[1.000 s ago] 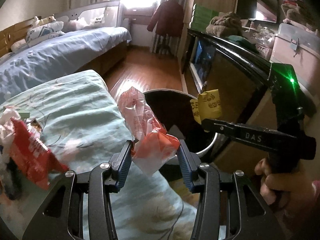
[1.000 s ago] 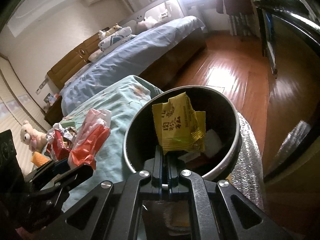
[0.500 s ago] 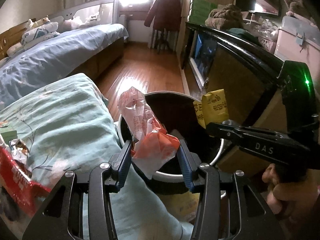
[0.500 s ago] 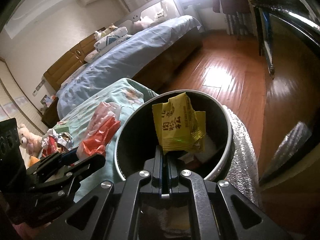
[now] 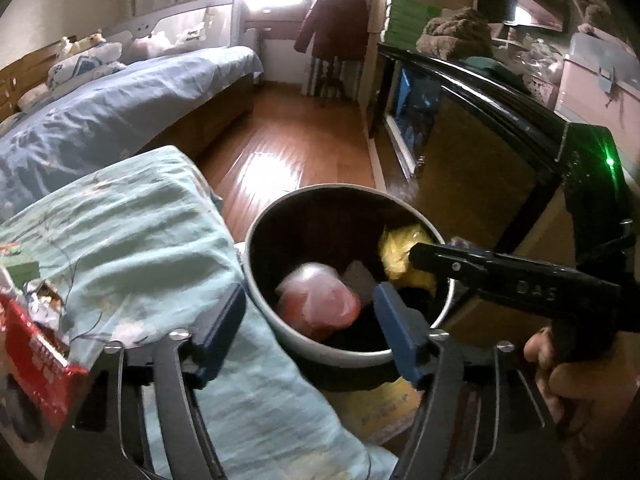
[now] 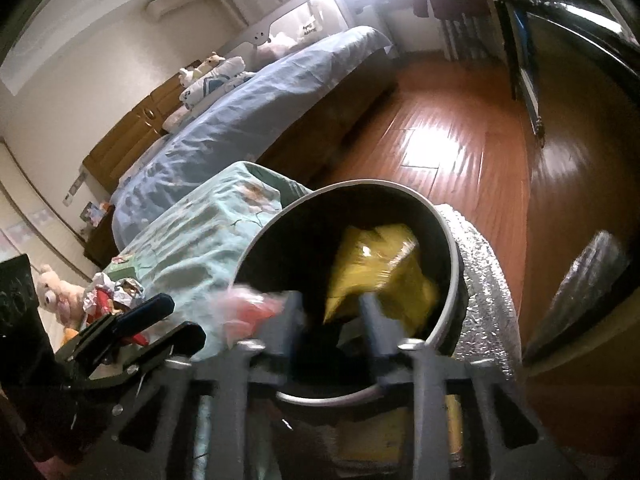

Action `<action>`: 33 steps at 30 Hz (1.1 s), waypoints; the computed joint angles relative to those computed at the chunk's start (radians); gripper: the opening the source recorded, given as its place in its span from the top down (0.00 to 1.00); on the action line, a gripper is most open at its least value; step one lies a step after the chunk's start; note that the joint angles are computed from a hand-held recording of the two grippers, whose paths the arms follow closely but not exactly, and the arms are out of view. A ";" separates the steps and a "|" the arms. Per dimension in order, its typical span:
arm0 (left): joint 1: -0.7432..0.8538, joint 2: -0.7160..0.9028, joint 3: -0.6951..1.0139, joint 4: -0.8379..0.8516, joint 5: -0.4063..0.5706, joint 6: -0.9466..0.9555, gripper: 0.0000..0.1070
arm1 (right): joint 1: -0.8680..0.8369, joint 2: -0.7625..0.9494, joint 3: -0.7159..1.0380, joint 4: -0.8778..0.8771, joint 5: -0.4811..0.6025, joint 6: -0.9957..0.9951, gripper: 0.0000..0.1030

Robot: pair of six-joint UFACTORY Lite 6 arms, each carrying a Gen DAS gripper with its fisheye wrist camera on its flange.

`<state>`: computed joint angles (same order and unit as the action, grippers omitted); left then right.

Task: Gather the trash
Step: 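Open the left tool over the bin while the right tool releases the yellow packet, then grasp the orange foam net with the left tool while the right tool grasps the red snack wrapper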

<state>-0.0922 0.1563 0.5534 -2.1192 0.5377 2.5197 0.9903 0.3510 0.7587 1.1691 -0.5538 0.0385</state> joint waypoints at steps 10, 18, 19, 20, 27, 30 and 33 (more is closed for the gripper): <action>0.214 -0.106 -0.124 0.175 0.102 -0.073 0.32 | 0.079 0.010 0.047 0.114 -0.055 -0.079 0.38; 0.489 -0.152 -0.200 0.361 0.190 -0.075 0.32 | 0.170 0.087 0.178 0.231 -0.098 -0.190 0.21; 0.523 -0.152 -0.201 0.385 0.201 -0.080 0.32 | 0.180 0.103 0.201 0.240 -0.101 -0.202 0.21; 0.565 -0.149 -0.203 0.412 0.215 -0.081 0.32 | 0.187 0.117 0.223 0.249 -0.101 -0.216 0.20; 0.789 -0.108 -0.166 0.540 0.275 -0.085 0.32 | 0.232 0.244 0.406 0.302 -0.090 -0.323 0.12; 0.869 -0.072 -0.136 0.587 0.296 -0.093 0.32 | 0.241 0.297 0.483 0.318 -0.073 -0.364 0.12; 0.942 -0.037 -0.102 0.621 0.314 -0.091 0.32 | 0.244 0.350 0.560 0.328 -0.051 -0.393 0.12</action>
